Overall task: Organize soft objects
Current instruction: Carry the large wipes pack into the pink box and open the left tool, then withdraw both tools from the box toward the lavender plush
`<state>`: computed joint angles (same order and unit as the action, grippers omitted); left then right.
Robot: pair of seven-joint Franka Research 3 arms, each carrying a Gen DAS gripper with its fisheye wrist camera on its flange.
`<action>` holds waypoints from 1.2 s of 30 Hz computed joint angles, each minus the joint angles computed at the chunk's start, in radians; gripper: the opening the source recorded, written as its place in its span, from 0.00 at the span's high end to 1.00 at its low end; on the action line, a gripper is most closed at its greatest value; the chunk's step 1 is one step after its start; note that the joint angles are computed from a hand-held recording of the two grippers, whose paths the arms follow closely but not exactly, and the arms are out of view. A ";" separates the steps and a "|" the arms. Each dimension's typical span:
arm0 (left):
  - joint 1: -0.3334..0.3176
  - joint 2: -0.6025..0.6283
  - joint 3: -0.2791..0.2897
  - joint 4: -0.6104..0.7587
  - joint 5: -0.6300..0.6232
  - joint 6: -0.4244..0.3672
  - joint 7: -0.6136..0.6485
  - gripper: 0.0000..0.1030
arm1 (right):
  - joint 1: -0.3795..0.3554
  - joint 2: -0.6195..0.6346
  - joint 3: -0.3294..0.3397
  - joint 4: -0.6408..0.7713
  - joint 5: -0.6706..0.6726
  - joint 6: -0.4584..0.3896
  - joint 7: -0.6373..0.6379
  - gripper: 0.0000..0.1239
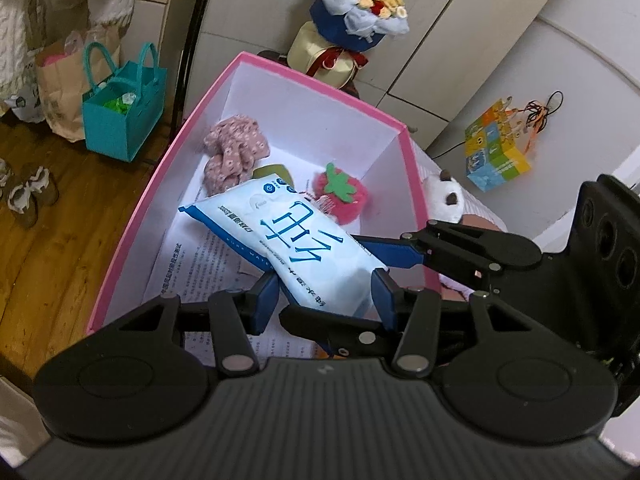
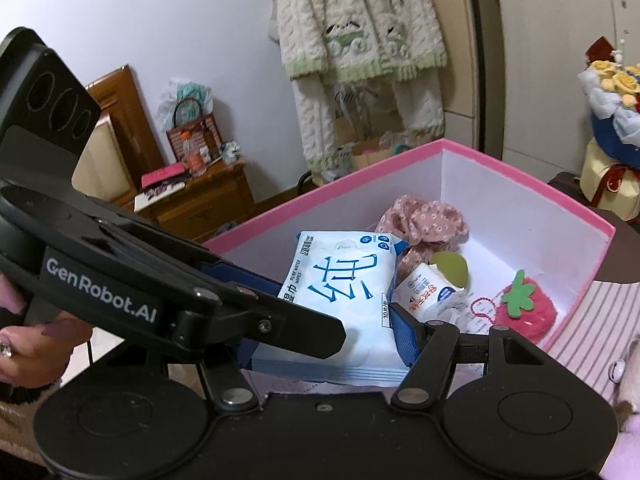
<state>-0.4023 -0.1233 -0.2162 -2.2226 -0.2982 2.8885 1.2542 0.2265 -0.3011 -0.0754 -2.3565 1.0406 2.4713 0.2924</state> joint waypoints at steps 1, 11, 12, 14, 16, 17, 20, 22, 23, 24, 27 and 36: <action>0.003 0.003 -0.001 0.002 0.009 -0.006 -0.005 0.53 | -0.001 0.006 0.003 0.004 -0.012 -0.003 0.005 0.43; 0.070 -0.046 -0.044 -0.062 0.439 0.060 -0.276 0.51 | 0.006 -0.005 0.014 -0.015 -0.083 0.037 0.019 0.42; 0.060 -0.055 -0.034 -0.069 0.426 0.068 -0.267 0.51 | 0.007 -0.014 0.012 -0.021 -0.082 0.041 0.018 0.42; 0.077 -0.087 -0.051 -0.091 0.467 0.088 -0.306 0.51 | 0.007 -0.040 0.008 -0.044 -0.080 0.058 0.016 0.42; 0.092 -0.117 -0.064 -0.107 0.511 0.103 -0.341 0.51 | 0.008 -0.075 -0.006 -0.068 -0.070 0.052 0.017 0.42; 0.091 -0.133 -0.065 -0.116 0.523 0.111 -0.350 0.51 | 0.007 -0.093 -0.016 -0.078 -0.063 0.043 0.018 0.42; 0.075 -0.173 -0.061 -0.141 0.540 0.134 -0.358 0.50 | 0.003 -0.161 -0.040 -0.118 -0.041 0.036 0.016 0.42; 0.057 -0.195 -0.056 -0.155 0.544 0.147 -0.354 0.50 | -0.002 -0.220 -0.051 -0.153 -0.037 0.038 0.014 0.42; 0.047 -0.207 -0.054 -0.162 0.544 0.154 -0.350 0.50 | -0.004 -0.246 -0.056 -0.168 -0.039 0.040 0.014 0.42; 0.029 -0.220 -0.043 -0.172 0.540 0.161 -0.339 0.49 | -0.007 -0.275 -0.059 -0.186 -0.041 0.047 0.016 0.42; -0.025 -0.250 -0.020 -0.193 0.522 0.177 -0.306 0.49 | -0.020 -0.367 -0.071 -0.241 -0.065 0.069 0.024 0.42; -0.192 -0.278 0.041 -0.198 0.451 0.189 -0.175 0.47 | -0.080 -0.635 -0.126 -0.397 -0.196 0.101 0.091 0.41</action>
